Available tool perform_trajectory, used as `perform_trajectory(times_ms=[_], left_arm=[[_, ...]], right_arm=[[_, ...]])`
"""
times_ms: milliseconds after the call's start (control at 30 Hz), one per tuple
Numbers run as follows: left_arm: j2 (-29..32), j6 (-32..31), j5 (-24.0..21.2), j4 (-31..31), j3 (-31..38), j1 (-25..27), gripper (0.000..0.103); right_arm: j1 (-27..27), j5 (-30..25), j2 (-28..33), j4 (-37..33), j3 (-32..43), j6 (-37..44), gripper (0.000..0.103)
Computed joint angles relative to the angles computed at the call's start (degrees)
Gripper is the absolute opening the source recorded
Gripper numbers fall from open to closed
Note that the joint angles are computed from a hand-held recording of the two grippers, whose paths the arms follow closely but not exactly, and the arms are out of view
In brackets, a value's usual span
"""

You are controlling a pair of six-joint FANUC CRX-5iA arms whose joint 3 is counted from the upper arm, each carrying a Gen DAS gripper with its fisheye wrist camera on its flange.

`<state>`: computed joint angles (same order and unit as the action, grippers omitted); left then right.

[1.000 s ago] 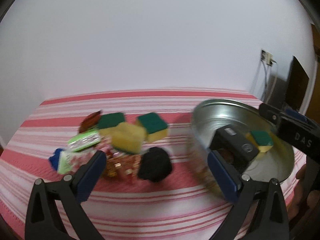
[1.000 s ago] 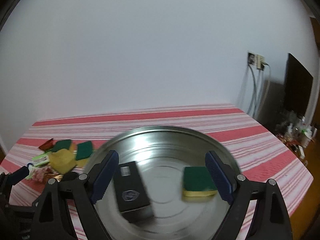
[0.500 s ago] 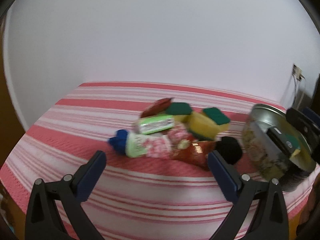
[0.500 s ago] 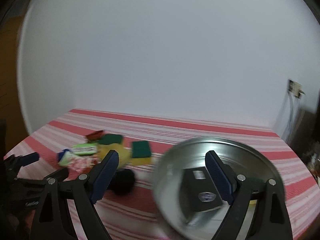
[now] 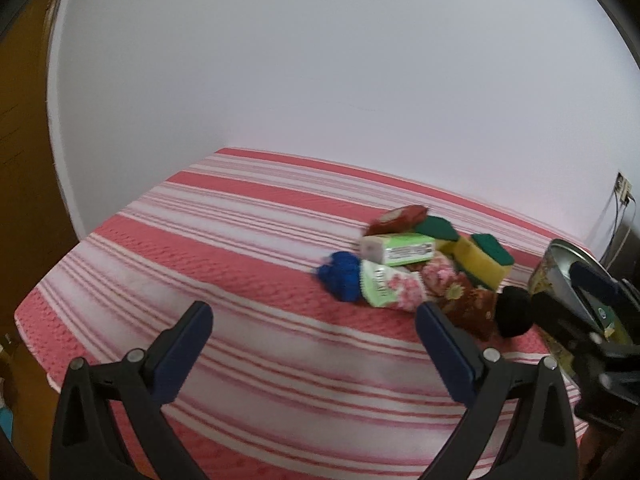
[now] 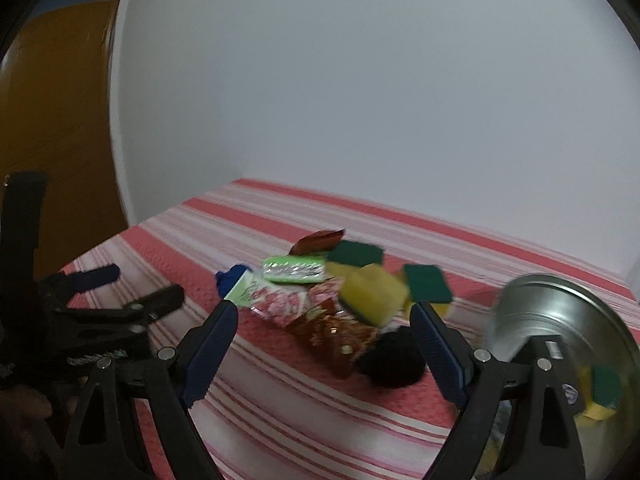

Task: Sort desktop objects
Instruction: 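Return to the pile and grasp a red snack bag with the right gripper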

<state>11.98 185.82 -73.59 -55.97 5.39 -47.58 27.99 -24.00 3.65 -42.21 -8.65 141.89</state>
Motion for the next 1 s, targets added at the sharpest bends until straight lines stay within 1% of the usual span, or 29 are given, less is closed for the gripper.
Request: perform_trajectory(times_ms=[67,133,167,200,267,367,433,467,500,533,633,667,700,733,767,833,900,933,967,1000], left_arm=[[-1.15,1.75,-0.24,0.04,-1.58,0.15,0.102],[-2.13,3.19,-0.13,0.28,-2.82,0.31,0.102],[-2.70,3.99,0.07,0.42,-3.58,0.44,0.102],[-3.74,3.35,1.75,0.85,-4.78,0.78,0.102],[-4.29,4.06,1.65,0.94,-5.51,0.89,0.102],[-4.36,4.12,1.71,1.16,-5.70,1.10,0.102],[-4.39,4.08,1.66,1.16,-5.75,1.07,0.102],[-5.45,3.20,3.96,0.47,-7.13,1.09,0.102],[-5.43,3.01,3.99,0.51,-7.12,1.16,0.102],[-5.41,2.87,4.00,0.55,-7.10,1.19,0.102],[-5.45,2.36,4.52,1.04,-7.11,1.58,0.102],[-5.39,2.07,4.76,1.26,-6.98,1.70,0.102],[-5.29,1.74,4.92,1.38,-6.83,1.74,0.102],[-5.09,1.13,4.85,1.65,-6.50,1.80,0.102],[-4.76,0.48,4.67,1.82,-6.08,1.80,0.102],[-4.29,-0.08,4.40,2.07,-5.43,1.88,0.102],[-4.12,-0.18,4.57,2.29,-5.12,1.85,0.102],[-4.05,-0.26,4.73,2.38,-5.02,1.89,0.102],[-3.89,-0.47,4.90,2.50,-4.83,1.96,0.102],[-3.77,-0.70,5.02,2.68,-4.68,2.07,0.102]], right_arm=[[0.62,-2.08,2.20,2.73,1.98,-1.81,0.081],[1.06,-4.59,4.56,5.78,4.14,-4.08,0.078],[1.46,-5.84,5.95,7.85,5.34,-5.70,0.078],[1.95,-6.53,7.20,9.88,6.29,-7.19,0.078],[2.94,-7.04,9.43,13.63,7.75,-9.86,0.078],[3.57,-10.44,12.76,16.71,10.84,-11.26,0.078],[4.81,-9.42,14.13,20.91,10.83,-14.16,0.078],[5.20,-9.44,14.60,22.39,10.86,-15.32,0.078],[5.64,-9.15,15.17,24.08,10.85,-16.50,0.078],[6.25,-7.39,15.06,25.73,9.91,-17.15,0.078],[7.60,-6.77,15.44,29.11,9.21,-17.50,0.078],[8.08,-6.52,15.82,30.90,9.00,-18.82,0.074],[7.79,-7.74,16.23,29.73,9.86,-17.89,0.071],[6.93,-10.13,16.79,27.00,11.60,-16.09,0.063],[6.02,-12.75,17.46,24.71,13.40,-15.35,0.057],[5.97,-12.03,17.78,25.68,13.46,-16.37,0.049],[5.82,-11.95,17.51,25.71,13.15,-16.38,0.044],[5.18,-12.68,17.26,23.73,13.51,-15.05,0.040],[4.23,-13.82,17.05,20.77,14.18,-12.96,0.033],[3.43,-15.01,16.92,17.81,14.87,-11.08,0.031]])
